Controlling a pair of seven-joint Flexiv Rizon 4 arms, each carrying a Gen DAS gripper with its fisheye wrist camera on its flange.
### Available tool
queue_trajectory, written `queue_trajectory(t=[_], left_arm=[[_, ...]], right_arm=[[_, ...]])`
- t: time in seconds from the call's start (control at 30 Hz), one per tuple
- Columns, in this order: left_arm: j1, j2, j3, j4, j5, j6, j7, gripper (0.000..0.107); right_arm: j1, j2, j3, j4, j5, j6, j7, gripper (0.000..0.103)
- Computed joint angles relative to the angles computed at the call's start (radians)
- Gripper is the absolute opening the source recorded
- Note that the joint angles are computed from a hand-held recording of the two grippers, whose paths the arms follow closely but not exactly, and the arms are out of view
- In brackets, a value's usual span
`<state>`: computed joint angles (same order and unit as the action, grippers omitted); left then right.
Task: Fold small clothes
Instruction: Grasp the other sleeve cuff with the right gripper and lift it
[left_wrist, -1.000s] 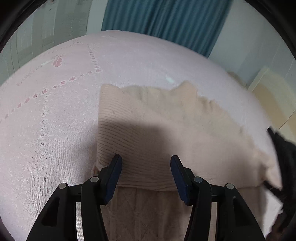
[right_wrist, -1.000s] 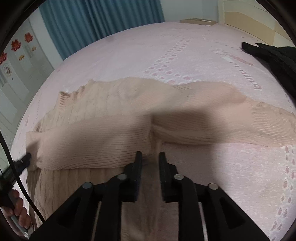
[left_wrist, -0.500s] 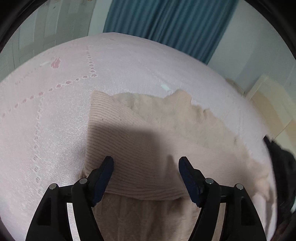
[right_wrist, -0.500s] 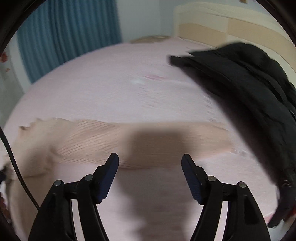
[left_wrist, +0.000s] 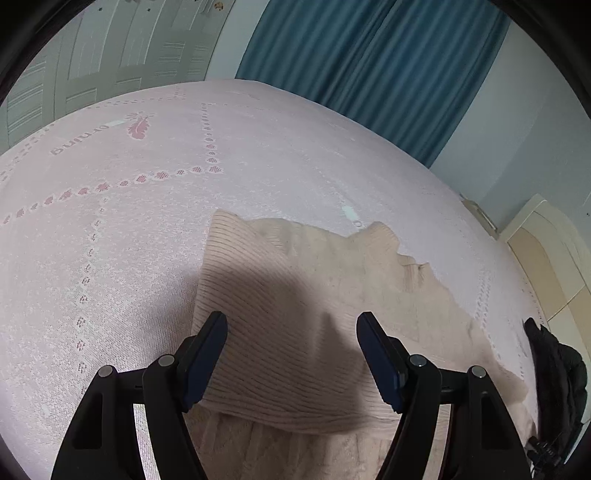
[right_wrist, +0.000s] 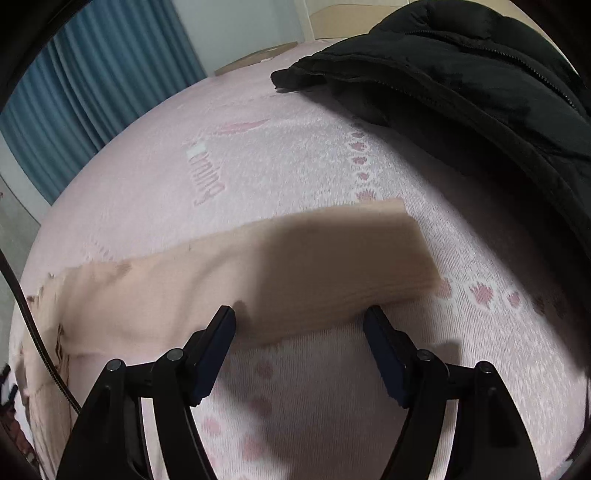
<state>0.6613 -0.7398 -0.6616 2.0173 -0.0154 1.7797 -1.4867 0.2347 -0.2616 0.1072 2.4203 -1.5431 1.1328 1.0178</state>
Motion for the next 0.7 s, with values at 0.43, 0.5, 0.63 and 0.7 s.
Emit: queue_trajectory(t=[0.43, 0.5, 0.63, 0.7], left_arm=[[0.033, 0.032, -0.013, 0.024, 0.035, 0.034, 0.003, 0.071], [0.064, 0.038, -0.026, 0.033, 0.040, 0.040, -0.012, 0.071], [0.131, 0.048, -0.050, 0.044, 0.043, 0.023, -0.036, 0.071], [0.151, 0.056, -0.045, 0.047, 0.039, 0.012, -0.038, 0.071]], right_arm=[[0.123, 0.025, 0.028, -0.074, 0.314, -0.270, -0.290, 0.006], [0.163, 0.040, 0.043, -0.109, 0.351, -0.357, -0.340, 0.006], [0.229, 0.038, 0.060, -0.209, 0.367, -0.471, -0.422, 0.006], [0.265, 0.013, 0.063, -0.284, 0.363, -0.517, -0.470, 0.006]])
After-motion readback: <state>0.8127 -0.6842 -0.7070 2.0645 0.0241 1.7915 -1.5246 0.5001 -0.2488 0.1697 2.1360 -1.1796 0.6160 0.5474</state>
